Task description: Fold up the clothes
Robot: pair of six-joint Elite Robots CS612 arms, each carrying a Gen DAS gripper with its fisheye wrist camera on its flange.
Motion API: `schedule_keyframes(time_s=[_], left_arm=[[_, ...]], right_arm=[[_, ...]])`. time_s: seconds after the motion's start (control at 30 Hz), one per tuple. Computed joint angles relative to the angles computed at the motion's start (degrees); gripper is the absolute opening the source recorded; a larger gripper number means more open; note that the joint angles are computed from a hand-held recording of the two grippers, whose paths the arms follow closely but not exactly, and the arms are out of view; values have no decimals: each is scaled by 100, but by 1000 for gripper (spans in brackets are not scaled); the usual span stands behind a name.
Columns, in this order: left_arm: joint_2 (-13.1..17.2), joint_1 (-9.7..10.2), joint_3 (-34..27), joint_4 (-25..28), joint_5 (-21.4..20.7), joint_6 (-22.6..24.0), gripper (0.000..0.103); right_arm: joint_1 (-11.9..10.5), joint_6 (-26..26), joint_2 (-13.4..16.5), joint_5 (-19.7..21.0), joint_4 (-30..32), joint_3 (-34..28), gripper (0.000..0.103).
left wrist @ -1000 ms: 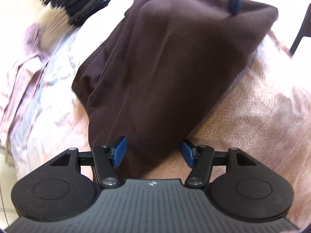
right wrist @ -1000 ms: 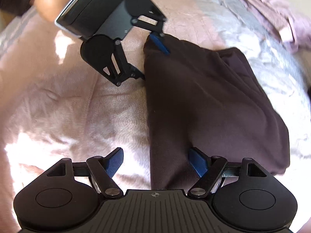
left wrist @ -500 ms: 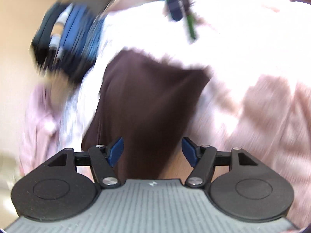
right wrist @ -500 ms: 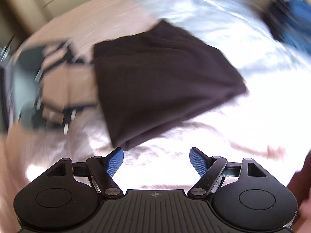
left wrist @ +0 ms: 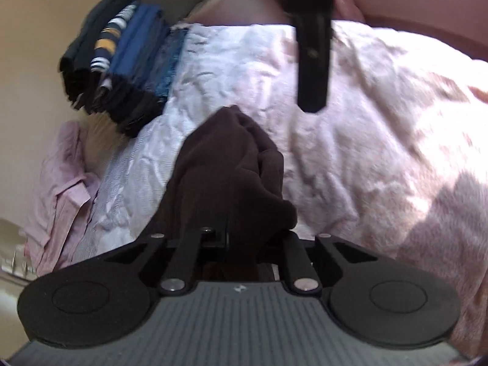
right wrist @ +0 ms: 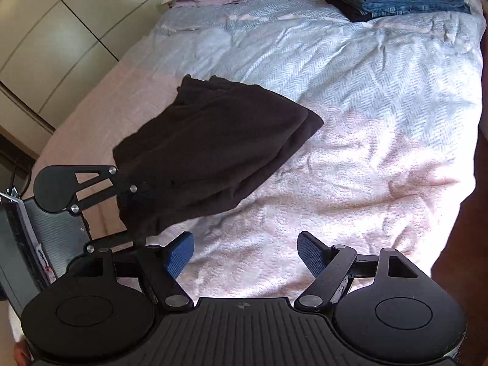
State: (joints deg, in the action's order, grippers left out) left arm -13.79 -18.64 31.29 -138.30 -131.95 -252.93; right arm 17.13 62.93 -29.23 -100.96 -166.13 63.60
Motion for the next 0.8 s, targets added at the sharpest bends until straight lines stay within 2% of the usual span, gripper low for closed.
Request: schedule_keyframes(time_s=[0.07,0.17,0.2,0.23,0.3,0.5,0.53,0.57,0.6,0.63,0.7,0.8], left_arm=[[67,26,-263,-4,-136,-309,10],[89,28,-436,122,-104,-275,10],[93,26,-468,192,-100,-197,10],[78,23,-440,228,-104,-103,10],[18,27,-321,242,-87,-23,10],[-49,31,-156,120,1,-259,10],[-60,27,-142,110,20,-285,10],[-85,20,-114,66,36,-386,10],[-111,11,-85,16,52,-506,10],[-138,3,-58,-34,68,-625,10],[-223,-15,40,-156,52,-905,9],[-490,-43,367,-365,-182,-1420,9]], right_arm=[[-53,511,82,142,-829,107,78],[-135,1507,382,144,-2111,-26,78],[-163,1721,506,106,-2389,-156,82],[-189,1891,625,38,-2579,-295,91],[-238,2232,858,-140,-2873,-577,96],[-423,3015,1430,-170,-2997,-1264,96],[-459,3123,1517,-139,-3067,-1372,91],[-496,3233,1597,-103,-3140,-1474,77],[-538,3340,1591,-48,-3082,-1472,39],[-582,3395,1549,30,-3028,-1419,21],[-680,3249,1380,308,-2948,-1220,17],[-827,2694,984,683,-2865,-829,14]])
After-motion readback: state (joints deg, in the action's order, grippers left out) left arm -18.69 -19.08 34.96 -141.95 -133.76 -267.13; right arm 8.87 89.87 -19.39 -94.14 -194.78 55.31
